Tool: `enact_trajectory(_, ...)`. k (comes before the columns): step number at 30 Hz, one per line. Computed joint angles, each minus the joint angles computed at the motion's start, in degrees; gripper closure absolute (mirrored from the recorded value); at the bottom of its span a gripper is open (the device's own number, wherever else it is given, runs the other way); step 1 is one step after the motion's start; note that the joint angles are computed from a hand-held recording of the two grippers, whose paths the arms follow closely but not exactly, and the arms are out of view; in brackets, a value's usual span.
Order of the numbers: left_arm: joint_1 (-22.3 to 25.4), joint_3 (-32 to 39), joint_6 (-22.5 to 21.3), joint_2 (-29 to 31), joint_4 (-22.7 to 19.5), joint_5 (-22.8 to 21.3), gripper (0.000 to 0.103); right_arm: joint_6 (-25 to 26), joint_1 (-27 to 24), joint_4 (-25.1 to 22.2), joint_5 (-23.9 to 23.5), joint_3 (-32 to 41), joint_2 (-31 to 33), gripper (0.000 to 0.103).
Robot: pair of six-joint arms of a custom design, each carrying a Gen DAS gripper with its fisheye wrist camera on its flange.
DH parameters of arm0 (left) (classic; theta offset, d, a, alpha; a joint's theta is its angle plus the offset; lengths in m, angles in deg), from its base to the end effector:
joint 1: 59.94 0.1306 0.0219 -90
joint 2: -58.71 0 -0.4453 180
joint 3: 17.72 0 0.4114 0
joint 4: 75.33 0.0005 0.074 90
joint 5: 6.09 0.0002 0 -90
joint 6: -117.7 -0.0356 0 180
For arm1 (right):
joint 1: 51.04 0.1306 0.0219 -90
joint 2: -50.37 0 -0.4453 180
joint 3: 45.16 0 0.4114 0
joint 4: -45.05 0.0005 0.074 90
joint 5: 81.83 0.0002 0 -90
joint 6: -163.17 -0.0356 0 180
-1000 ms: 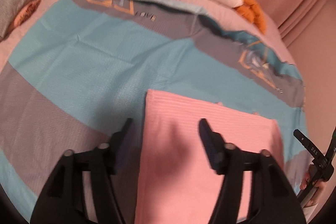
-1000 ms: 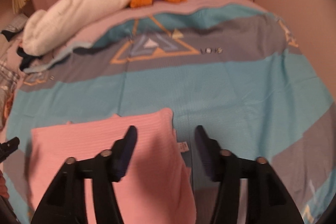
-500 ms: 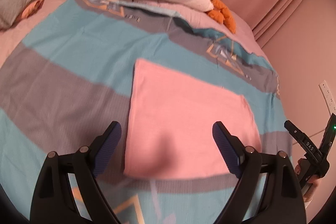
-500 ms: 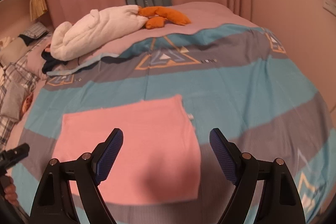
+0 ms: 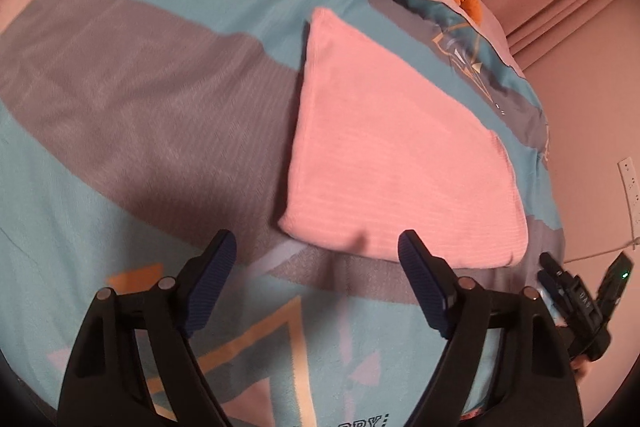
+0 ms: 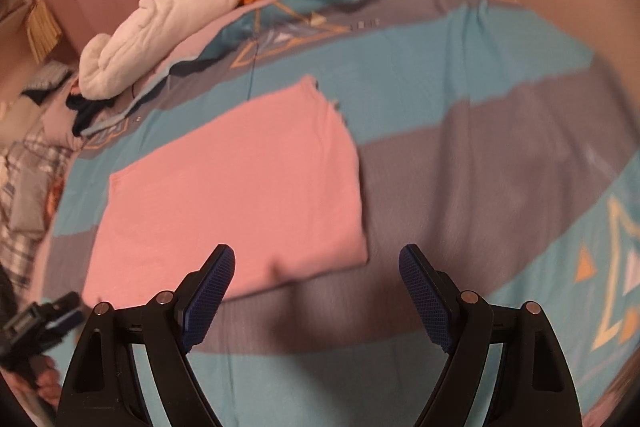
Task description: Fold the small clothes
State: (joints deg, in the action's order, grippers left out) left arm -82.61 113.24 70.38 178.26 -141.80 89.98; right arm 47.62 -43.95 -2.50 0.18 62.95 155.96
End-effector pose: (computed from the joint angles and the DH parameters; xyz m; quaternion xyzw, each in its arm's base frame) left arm 0.6510 -0.2765 0.5096 -0.1498 0.9408 -0.2044 0.2251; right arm 0.6243 0.0821 0.5002 0.1215 0.9141 0.1690 0.3481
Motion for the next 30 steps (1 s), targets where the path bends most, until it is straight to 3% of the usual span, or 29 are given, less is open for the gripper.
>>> enact_trajectory(4,0.06,-0.54,1.25,0.71,1.45,2.19,0.03,-4.85,-0.74,1.94,-3.25,-2.83,-0.61,0.02)
enact_trajectory(6,0.15,-0.54,2.07,1.14,2.08,2.83,0.035,-5.81,-1.04,3.0,-5.09,-3.52,-0.5,0.027)
enact_trajectory(10,0.35,-0.74,3.85,1.86,5.1,4.54,0.042,-7.96,-1.54,5.27,-9.85,-3.57,0.83,0.03)
enact_trajectory(12,0.46,-0.33,4.77,2.41,5.82,5.01,0.048,-9.56,-1.58,5.84,-11.51,-3.01,2.01,0.043)
enact_trajectory(15,0.41,1.18,4.7,3.51,5.34,4.56,0.06,-10.5,-1.49,6.48,-12.01,-2.08,3.25,0.044)
enact_trajectory(17,0.42,1.73,4.67,4.06,5.7,4.33,0.071,-12.11,-1.67,7.22,-12.56,-1.56,3.82,0.05)
enact_trajectory(19,0.55,2.35,5.15,4.74,6.11,5.05,0.083,-13.07,-1.91,8.16,-13.45,-1.19,4.28,0.072)
enact_trajectory(20,0.6,2.9,5.15,5.15,6.0,5.26,0.087,-13.61,-2.03,7.85,-13.78,-0.59,4.8,0.076)
enact_trajectory(24,0.14,4.11,4.59,5.06,4.83,2.9,0.092,-12.81,-1.84,7.9,-13.33,-0.56,4.16,0.084)
enact_trajectory(30,-0.36,3.27,1.44,2.44,5.56,1.29,0.093,-9.64,-1.36,8.78,-10.05,-2.26,0.35,0.085)
